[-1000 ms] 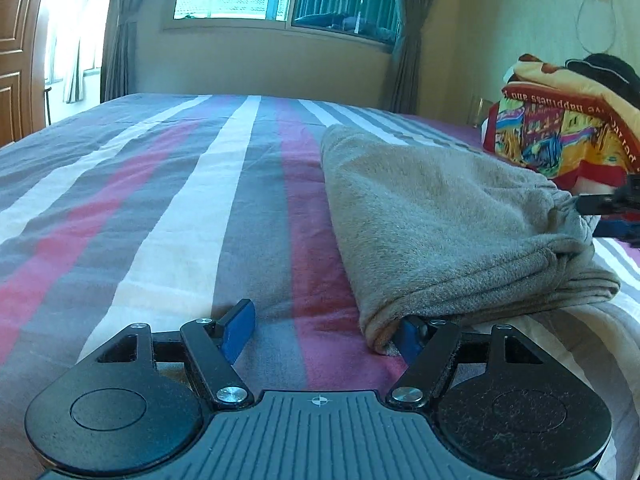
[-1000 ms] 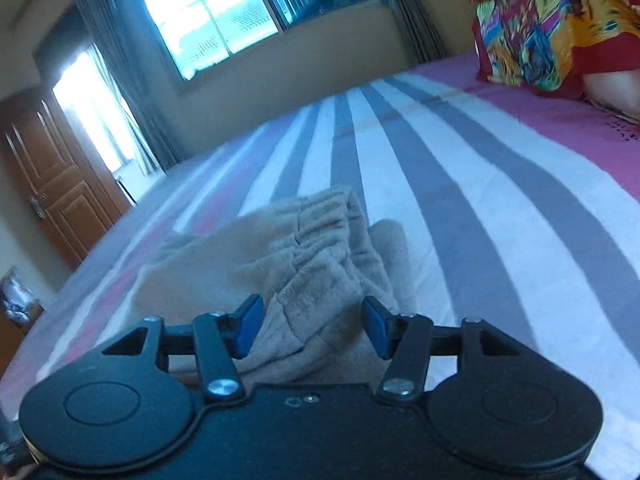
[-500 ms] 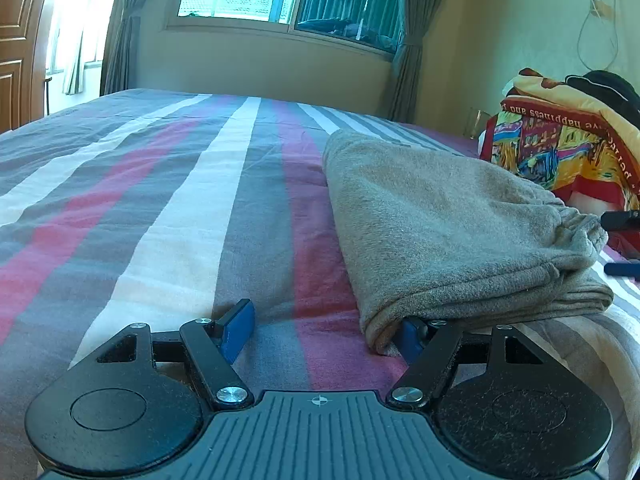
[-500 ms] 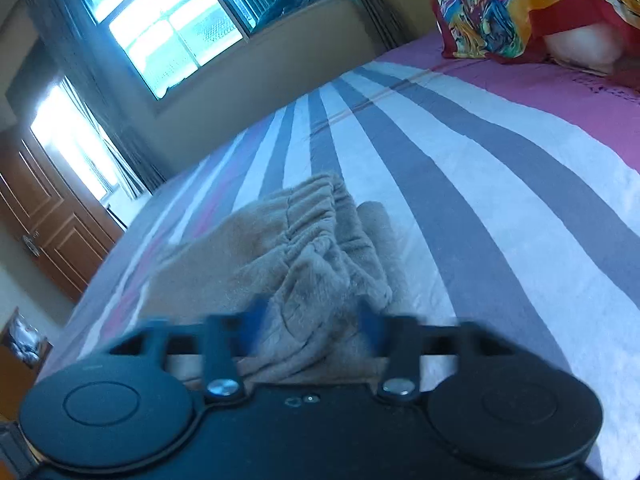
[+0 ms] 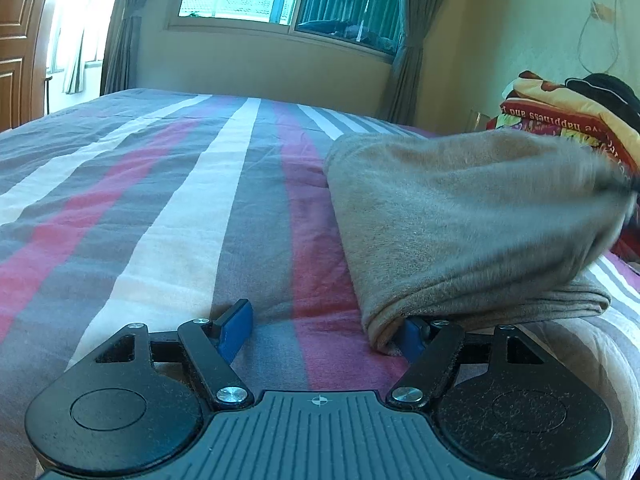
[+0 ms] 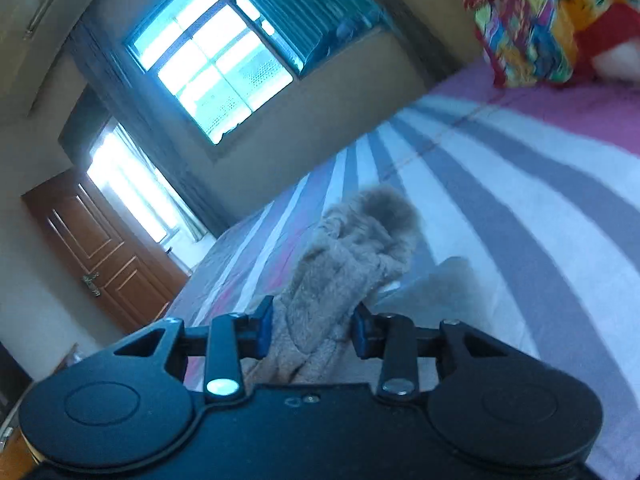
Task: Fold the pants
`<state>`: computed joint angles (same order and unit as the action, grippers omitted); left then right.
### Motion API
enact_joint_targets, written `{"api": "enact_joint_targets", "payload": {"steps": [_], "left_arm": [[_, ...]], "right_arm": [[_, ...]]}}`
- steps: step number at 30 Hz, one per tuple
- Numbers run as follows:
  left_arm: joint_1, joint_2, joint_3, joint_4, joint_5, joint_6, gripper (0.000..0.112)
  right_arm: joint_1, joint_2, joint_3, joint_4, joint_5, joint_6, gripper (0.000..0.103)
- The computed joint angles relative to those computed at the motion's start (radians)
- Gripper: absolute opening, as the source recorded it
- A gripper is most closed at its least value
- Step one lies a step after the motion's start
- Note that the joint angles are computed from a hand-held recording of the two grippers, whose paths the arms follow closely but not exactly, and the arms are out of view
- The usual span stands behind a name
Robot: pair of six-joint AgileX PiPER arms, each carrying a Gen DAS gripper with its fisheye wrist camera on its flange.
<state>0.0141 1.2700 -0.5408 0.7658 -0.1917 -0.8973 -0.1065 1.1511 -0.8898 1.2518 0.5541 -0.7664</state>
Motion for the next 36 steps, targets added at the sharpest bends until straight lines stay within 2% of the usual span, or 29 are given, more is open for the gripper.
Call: {"api": "enact_joint_targets", "payload": {"steps": [2, 4, 5, 7, 10, 12, 14, 15, 17, 20, 24, 27, 28, 33, 36], "left_arm": [[0.001, 0.001, 0.0, 0.006, -0.004, -0.005, 0.076], [-0.001, 0.0, 0.002, -0.014, -0.002, 0.009, 0.076], [0.0, 0.0, 0.005, -0.027, -0.006, 0.018, 0.076], [0.002, 0.002, 0.008, -0.048, -0.014, 0.035, 0.076], [0.016, 0.004, 0.014, -0.033, -0.035, 0.011, 0.076], [0.011, 0.006, 0.011, -0.044, -0.029, 0.022, 0.076], [-0.009, 0.005, 0.005, -0.095, -0.006, 0.082, 0.077], [-0.013, 0.006, 0.001, -0.1, 0.003, 0.087, 0.077], [-0.004, 0.009, 0.0, -0.062, -0.004, 0.044, 0.077], [-0.009, 0.006, 0.003, -0.101, -0.002, 0.081, 0.077], [-0.01, 0.006, 0.006, -0.119, -0.007, 0.097, 0.077], [-0.01, 0.007, 0.007, -0.118, -0.011, 0.095, 0.077], [-0.01, 0.007, 0.007, -0.118, -0.012, 0.094, 0.077], [0.004, 0.01, 0.008, -0.056, -0.027, 0.031, 0.077], [0.004, 0.01, 0.006, -0.047, -0.024, 0.022, 0.077]], "right_arm": [[0.001, 0.023, 0.053, -0.121, -0.055, 0.133, 0.036], [-0.022, 0.102, 0.062, -0.246, -0.022, 0.297, 0.035], [-0.019, 0.081, 0.065, -0.265, -0.021, 0.321, 0.035], [-0.005, 0.064, 0.06, -0.279, -0.025, 0.293, 0.035], [-0.068, 0.0, 0.071, -0.089, 0.058, 0.093, 0.035], [-0.048, -0.028, 0.078, -0.081, 0.041, 0.056, 0.035], [-0.006, 0.01, 0.077, -0.232, -0.026, 0.165, 0.035], [-0.018, 0.056, 0.083, -0.289, -0.017, 0.228, 0.034], [-0.006, 0.051, 0.096, -0.32, -0.041, 0.238, 0.036], [0.069, 0.023, 0.096, -0.466, -0.103, 0.316, 0.039], [0.003, 0.038, 0.077, -0.383, -0.014, 0.266, 0.038], [0.043, 0.031, 0.056, -0.485, -0.03, 0.354, 0.038], [0.033, 0.024, 0.056, -0.484, -0.014, 0.357, 0.038], [0.073, 0.087, 0.023, -0.501, -0.068, 0.379, 0.039], [0.084, 0.087, 0.018, -0.526, -0.072, 0.405, 0.039]]}}
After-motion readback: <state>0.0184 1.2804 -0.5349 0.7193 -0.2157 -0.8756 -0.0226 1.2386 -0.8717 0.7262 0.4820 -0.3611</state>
